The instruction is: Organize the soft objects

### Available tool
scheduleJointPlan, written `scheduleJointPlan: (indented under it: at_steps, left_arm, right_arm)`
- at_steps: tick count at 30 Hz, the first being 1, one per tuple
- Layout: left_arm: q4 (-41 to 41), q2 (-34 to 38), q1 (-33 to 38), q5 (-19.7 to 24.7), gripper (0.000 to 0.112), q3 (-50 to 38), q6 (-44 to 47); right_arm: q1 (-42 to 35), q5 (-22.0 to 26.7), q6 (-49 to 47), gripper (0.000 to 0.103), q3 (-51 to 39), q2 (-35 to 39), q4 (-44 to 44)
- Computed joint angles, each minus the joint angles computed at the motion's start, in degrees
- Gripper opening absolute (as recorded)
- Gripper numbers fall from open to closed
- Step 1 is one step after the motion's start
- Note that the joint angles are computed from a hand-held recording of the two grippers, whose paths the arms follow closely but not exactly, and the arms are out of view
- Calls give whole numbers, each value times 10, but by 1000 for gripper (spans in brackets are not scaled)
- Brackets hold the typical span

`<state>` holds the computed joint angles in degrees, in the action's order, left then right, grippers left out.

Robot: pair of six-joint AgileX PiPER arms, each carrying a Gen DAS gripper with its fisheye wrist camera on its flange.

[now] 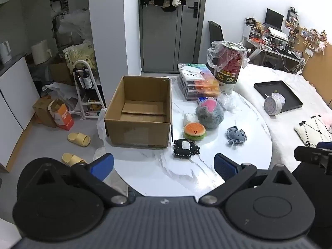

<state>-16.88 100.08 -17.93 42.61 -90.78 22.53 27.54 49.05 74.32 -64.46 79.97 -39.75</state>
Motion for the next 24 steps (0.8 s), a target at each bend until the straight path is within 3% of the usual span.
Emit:
scheduleJointPlan:
  at_steps: [3, 9, 24]
  left_arm:
    - [1, -1, 1, -3, 102, 2, -4]
    - [16, -8, -18, 8, 102, -8, -21]
    - [-12, -8, -8, 11, 102, -3, 9]
  right_arm:
    - [12, 26, -2, 103, -19, 8, -1]
    - [-4, -5, 6, 103, 2, 0, -1]
    - [0, 4, -4, 103, -6, -3, 1]
